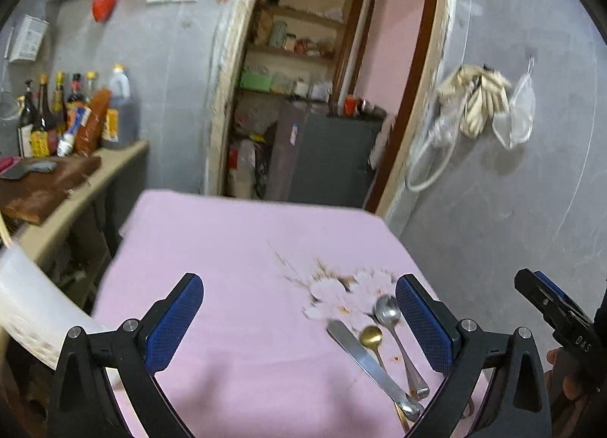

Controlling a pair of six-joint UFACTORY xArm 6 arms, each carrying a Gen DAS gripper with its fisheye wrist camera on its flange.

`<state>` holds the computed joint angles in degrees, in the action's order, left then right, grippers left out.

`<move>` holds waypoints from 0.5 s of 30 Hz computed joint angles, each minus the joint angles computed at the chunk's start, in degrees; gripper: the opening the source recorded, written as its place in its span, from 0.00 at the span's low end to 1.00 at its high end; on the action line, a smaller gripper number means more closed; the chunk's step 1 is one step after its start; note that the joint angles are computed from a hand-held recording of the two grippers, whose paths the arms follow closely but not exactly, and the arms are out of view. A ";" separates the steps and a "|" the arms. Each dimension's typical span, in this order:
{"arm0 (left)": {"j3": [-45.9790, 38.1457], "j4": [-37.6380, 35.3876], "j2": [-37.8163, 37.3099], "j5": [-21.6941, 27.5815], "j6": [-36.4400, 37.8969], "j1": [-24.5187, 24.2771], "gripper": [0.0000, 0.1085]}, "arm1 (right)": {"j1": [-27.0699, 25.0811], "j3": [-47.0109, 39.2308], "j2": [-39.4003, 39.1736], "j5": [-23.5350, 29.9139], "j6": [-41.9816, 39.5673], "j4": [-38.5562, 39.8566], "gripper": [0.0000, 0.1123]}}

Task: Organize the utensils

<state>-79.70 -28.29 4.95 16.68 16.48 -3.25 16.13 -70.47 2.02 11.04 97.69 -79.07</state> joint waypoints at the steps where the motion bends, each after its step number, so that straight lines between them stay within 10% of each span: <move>1: -0.34 1.38 0.79 0.00 -1.40 -0.49 0.94 | -0.67 0.18 0.72 -0.89 -1.11 1.15 0.87; 10: -4.55 7.60 8.20 3.43 -9.39 -3.20 0.94 | -2.82 1.07 8.72 -8.04 -24.63 26.16 0.76; 15: -10.62 7.48 13.04 11.29 -10.44 -3.09 0.74 | -1.56 1.99 11.00 -9.27 -36.69 39.65 0.62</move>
